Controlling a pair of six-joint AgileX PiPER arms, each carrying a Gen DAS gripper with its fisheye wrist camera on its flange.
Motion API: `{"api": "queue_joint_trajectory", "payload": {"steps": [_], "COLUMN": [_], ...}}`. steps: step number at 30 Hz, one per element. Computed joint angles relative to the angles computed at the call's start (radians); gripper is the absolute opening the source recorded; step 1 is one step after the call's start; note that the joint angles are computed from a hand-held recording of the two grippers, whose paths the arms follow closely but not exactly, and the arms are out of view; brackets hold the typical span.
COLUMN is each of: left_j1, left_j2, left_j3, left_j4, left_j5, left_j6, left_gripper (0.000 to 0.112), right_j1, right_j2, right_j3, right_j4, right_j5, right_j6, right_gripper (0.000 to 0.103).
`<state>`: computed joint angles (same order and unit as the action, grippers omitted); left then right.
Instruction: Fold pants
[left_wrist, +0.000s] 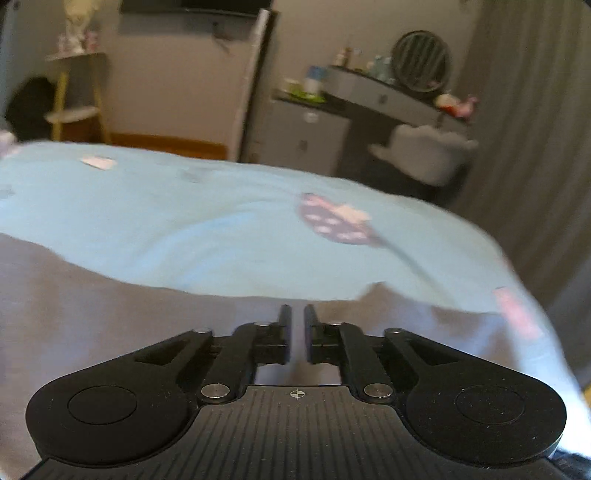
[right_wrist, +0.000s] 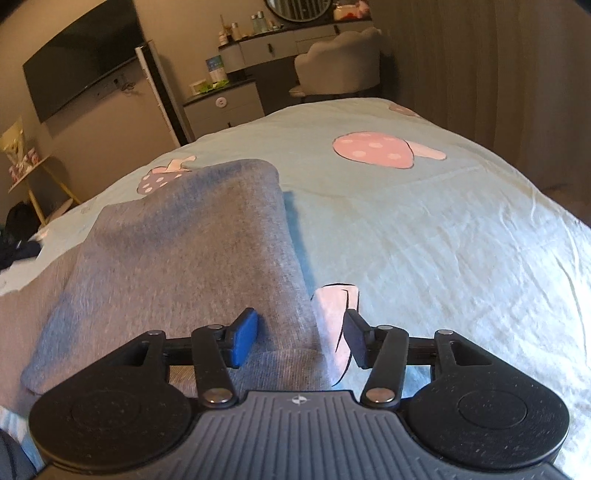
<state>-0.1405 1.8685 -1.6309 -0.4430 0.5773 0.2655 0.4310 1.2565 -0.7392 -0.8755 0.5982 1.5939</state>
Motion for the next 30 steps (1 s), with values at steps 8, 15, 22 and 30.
{"api": "queue_joint_trajectory", "payload": {"steps": [8,15,22,30], "left_j1": [0.256,0.476,0.630,0.682], "left_j2": [-0.115,-0.129,-0.011,0.138], "left_j3": [0.075,0.108,0.071,-0.036], "left_j4": [-0.110,-0.029,-0.228,-0.336], "left_j5": [0.082,0.092,0.201,0.292], "left_j6": [0.028,0.001,0.067,-0.028], "left_gripper": [0.066,0.078,0.078,0.078], "right_j1": [-0.013,-0.023,0.014,0.013], "right_j2": [0.001,-0.018,-0.052,-0.038], "right_j3": [-0.004,-0.004,-0.006,-0.019], "right_j4": [0.033,0.069,0.048,0.061], "right_j5": [0.004,-0.002,0.052,0.073], "right_j6": [-0.019,-0.025,0.017,0.006], "right_gripper": [0.060,0.061,0.064,0.065]}}
